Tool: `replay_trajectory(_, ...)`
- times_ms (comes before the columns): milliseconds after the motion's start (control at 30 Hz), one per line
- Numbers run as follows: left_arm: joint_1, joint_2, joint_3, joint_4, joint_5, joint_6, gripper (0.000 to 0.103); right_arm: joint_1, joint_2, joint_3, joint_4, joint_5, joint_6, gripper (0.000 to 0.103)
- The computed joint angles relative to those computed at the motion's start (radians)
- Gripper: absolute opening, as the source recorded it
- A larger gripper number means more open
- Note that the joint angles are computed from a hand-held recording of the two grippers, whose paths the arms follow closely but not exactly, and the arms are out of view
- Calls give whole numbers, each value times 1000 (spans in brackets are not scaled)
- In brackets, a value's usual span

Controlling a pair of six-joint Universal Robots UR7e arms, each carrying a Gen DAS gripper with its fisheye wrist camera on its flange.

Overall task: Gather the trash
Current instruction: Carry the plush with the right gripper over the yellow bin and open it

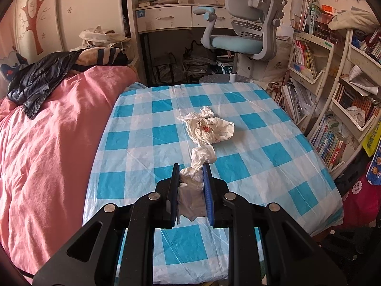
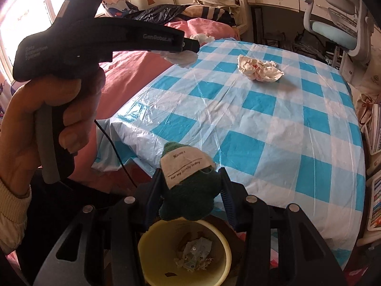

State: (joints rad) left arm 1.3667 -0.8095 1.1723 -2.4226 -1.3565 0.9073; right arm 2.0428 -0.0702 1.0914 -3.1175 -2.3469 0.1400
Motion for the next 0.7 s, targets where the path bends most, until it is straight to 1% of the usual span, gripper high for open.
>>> replay_trajectory(300, 1, 0, 1, -2, -1, 0, 18, 1, 1, 1, -11, 0, -9, 47)
replay_trajectory(400, 2, -6, 10, -8, 0, -6, 18, 5, 4, 2, -38, -6, -9, 47)
replay_trajectory(533, 8, -34, 40, -19, -14, -17, 18, 21, 15, 5, -91, -35, -11, 47)
replay_trajectory(633, 19, -64, 71, -28, -34, -27, 18, 39, 31, -3, -126, -79, -38, 48)
replay_trajectory(700, 29, -89, 98, -38, -47, -40, 18, 48, 38, -1, -158, -93, -50, 48)
